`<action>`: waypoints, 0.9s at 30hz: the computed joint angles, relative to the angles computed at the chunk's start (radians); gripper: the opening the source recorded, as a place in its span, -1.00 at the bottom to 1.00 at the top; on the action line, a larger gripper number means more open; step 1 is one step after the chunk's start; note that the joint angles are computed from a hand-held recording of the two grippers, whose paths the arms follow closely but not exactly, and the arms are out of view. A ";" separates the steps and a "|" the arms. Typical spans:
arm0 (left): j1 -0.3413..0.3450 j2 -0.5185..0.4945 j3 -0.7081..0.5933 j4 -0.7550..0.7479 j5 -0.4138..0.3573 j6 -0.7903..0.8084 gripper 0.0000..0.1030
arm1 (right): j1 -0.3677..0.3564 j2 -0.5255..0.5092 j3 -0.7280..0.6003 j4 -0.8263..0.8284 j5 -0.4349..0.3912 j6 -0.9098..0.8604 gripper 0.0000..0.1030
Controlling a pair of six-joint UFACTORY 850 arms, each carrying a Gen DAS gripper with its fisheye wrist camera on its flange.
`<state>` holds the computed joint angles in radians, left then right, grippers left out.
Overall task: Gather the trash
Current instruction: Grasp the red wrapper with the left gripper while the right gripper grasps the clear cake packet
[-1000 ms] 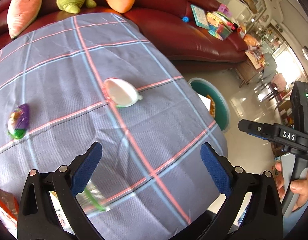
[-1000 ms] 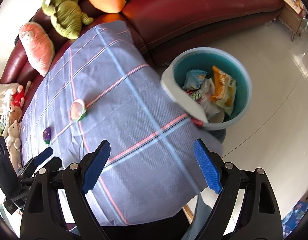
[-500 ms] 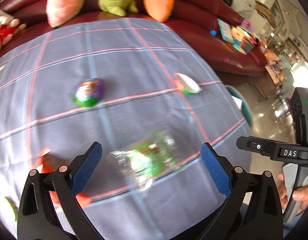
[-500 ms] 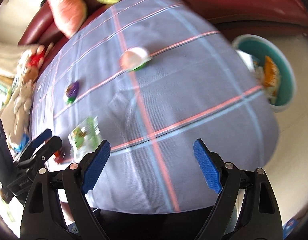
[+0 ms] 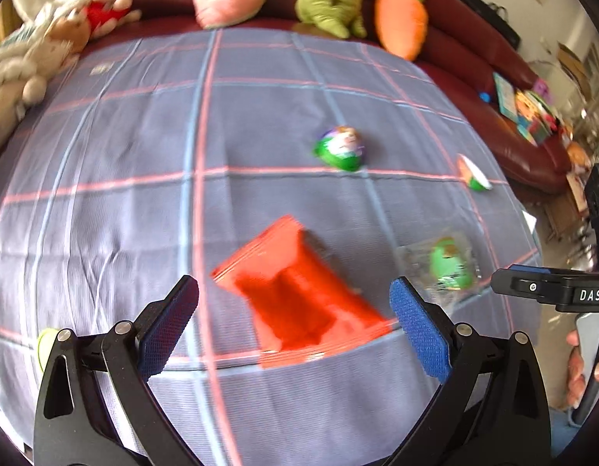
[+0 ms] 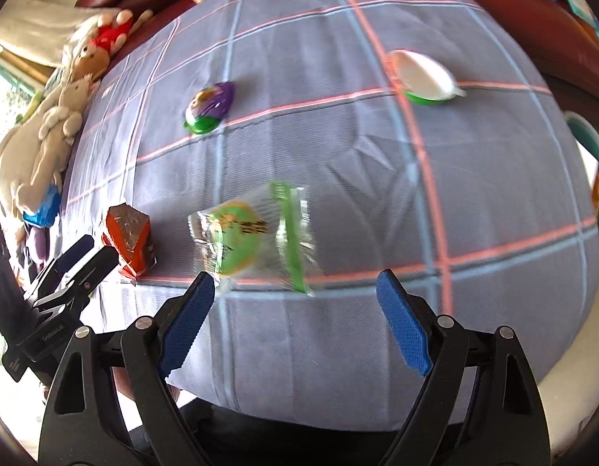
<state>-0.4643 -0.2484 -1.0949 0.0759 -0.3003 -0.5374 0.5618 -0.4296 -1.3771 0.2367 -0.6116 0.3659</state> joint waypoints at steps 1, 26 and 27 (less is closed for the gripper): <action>0.006 -0.004 0.000 -0.034 0.000 0.024 0.92 | 0.004 -0.017 -0.017 0.003 -0.007 -0.007 0.58; -0.002 -0.091 -0.057 -0.050 -0.057 0.028 0.92 | 0.011 -0.030 0.009 0.015 0.090 -0.052 -0.03; -0.004 -0.093 -0.058 -0.036 -0.052 0.013 0.91 | 0.009 -0.033 0.008 0.028 0.091 -0.063 -0.03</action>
<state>-0.4684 -0.3412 -1.1529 0.0396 -0.3525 -0.5249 0.5711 -0.4628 -1.3689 0.2650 -0.5203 0.3030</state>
